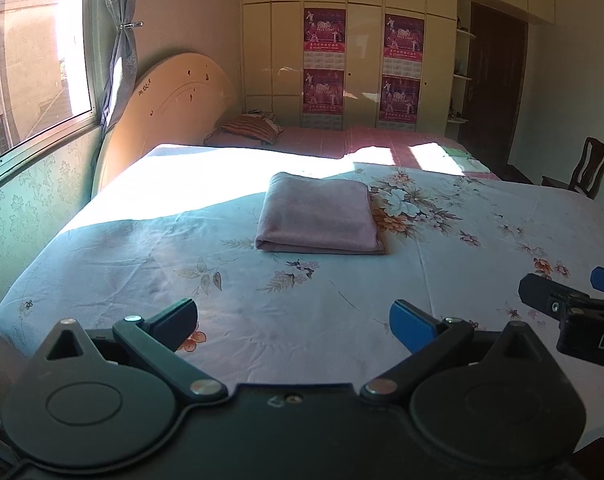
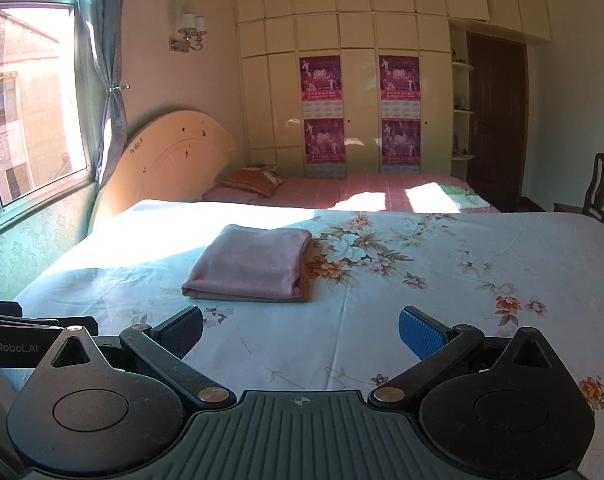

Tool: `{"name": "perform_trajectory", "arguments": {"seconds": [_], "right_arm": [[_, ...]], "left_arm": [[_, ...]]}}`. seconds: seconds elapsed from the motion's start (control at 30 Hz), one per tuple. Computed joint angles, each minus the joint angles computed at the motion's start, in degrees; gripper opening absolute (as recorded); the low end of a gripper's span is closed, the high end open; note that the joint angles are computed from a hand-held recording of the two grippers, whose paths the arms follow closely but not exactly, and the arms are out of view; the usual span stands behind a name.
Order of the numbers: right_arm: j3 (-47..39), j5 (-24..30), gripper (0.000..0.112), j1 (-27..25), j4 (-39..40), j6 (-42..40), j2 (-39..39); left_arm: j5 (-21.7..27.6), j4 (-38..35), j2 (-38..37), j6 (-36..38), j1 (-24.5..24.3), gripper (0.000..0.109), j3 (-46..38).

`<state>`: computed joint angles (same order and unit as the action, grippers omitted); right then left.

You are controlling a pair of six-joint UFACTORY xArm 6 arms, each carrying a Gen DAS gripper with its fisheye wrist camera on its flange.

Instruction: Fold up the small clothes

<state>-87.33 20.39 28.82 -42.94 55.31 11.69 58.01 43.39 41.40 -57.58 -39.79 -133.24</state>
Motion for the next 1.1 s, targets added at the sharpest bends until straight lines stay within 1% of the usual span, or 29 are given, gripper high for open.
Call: {"name": "perform_trajectory", "arguments": {"seconds": [0.1, 0.23, 0.43, 0.7, 1.1], "right_arm": [[0.46, 1.29, 0.103, 0.87, -2.66, 1.91, -0.61], [0.95, 1.61, 0.103, 1.74, -2.9, 2.38, -1.1], [0.84, 2.97, 0.103, 2.77, -3.9, 3.89, -1.14], [-0.88, 4.43, 0.103, 3.36, -5.86, 5.88, -0.28], [-2.16, 4.46, 0.103, 2.82, -2.9, 3.81, 1.28]], "left_arm": [[-1.64, 1.38, -3.07, -2.08, -0.01, 0.102, 4.68], [-3.24, 2.2, -5.86, -3.66, 0.27, 0.102, 9.13], [-4.68, 1.91, -7.48, -3.44, 0.88, 0.102, 11.93], [-6.28, 1.77, -7.64, -2.72, 1.83, 0.102, 12.36], [-5.68, 0.27, -5.03, -0.38, 2.11, 0.102, 8.72]]}}
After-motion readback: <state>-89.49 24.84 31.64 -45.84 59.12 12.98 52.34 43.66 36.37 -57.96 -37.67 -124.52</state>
